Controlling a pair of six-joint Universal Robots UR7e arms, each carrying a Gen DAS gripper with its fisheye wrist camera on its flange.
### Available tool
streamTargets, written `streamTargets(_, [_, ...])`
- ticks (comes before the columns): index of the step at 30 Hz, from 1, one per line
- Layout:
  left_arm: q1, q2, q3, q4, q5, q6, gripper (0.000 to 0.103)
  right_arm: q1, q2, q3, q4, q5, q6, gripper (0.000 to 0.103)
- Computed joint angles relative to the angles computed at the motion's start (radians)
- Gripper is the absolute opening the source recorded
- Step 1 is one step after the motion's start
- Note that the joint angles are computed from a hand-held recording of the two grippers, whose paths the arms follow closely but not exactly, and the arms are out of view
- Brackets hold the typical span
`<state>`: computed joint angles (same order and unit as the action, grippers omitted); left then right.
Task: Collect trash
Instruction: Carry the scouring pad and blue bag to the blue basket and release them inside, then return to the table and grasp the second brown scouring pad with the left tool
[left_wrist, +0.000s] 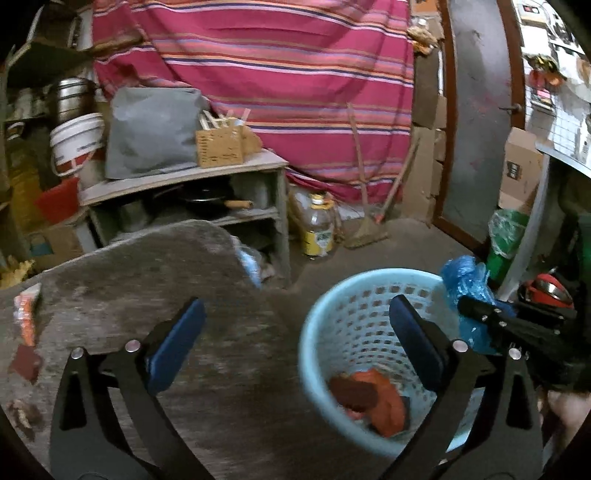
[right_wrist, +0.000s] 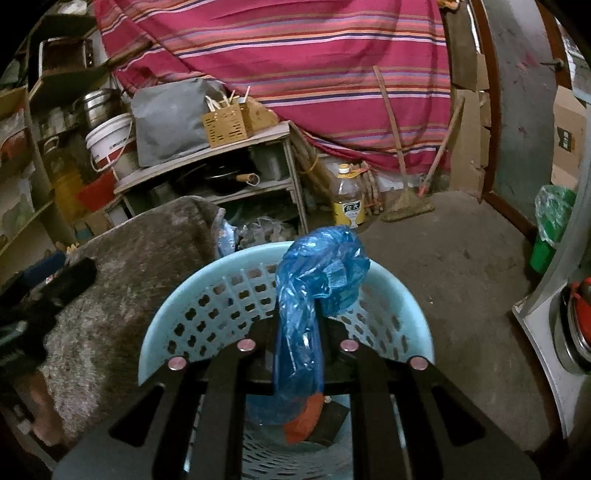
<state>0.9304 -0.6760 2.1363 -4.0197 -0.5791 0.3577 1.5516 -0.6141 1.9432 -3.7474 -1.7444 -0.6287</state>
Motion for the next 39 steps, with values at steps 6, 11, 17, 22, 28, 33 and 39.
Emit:
streamTargets(6, [0.014, -0.103, 0.1, -0.118, 0.062, 0.089, 0.098, 0.046, 0.038, -0.023, -0.003, -0.036, -0.006, 0.017])
streamTargets(11, [0.057, -0.188, 0.161, -0.193, 0.1, 0.183, 0.098, 0.085, 0.092, -0.065, -0.012, -0.126, -0.013, 0.061])
streamTargets(17, [0.137, -0.321, 0.217, -0.247, 0.109, 0.241, 0.098, 0.102, 0.132, -0.102, -0.034, -0.186, 0.02, 0.075])
streamTargets(22, [0.214, -0.445, 0.256, -0.222, 0.069, 0.197, 0.098, 0.123, 0.151, -0.123, -0.056, -0.227, 0.076, 0.084])
streamTargets(28, [0.273, -0.571, 0.273, -0.221, 0.056, 0.243, 0.098, 0.186, 0.187, -0.142, -0.086, -0.224, 0.109, 0.095])
streamTargets(33, [0.33, -0.664, 0.289, -0.154, 0.058, 0.241, 0.098, 0.254, 0.243, -0.184, -0.079, -0.23, 0.114, 0.097])
streamTargets(39, [0.39, -0.738, 0.296, -0.019, 0.052, 0.215, 0.098, 0.306, 0.294, -0.226, -0.007, -0.203, 0.167, 0.097])
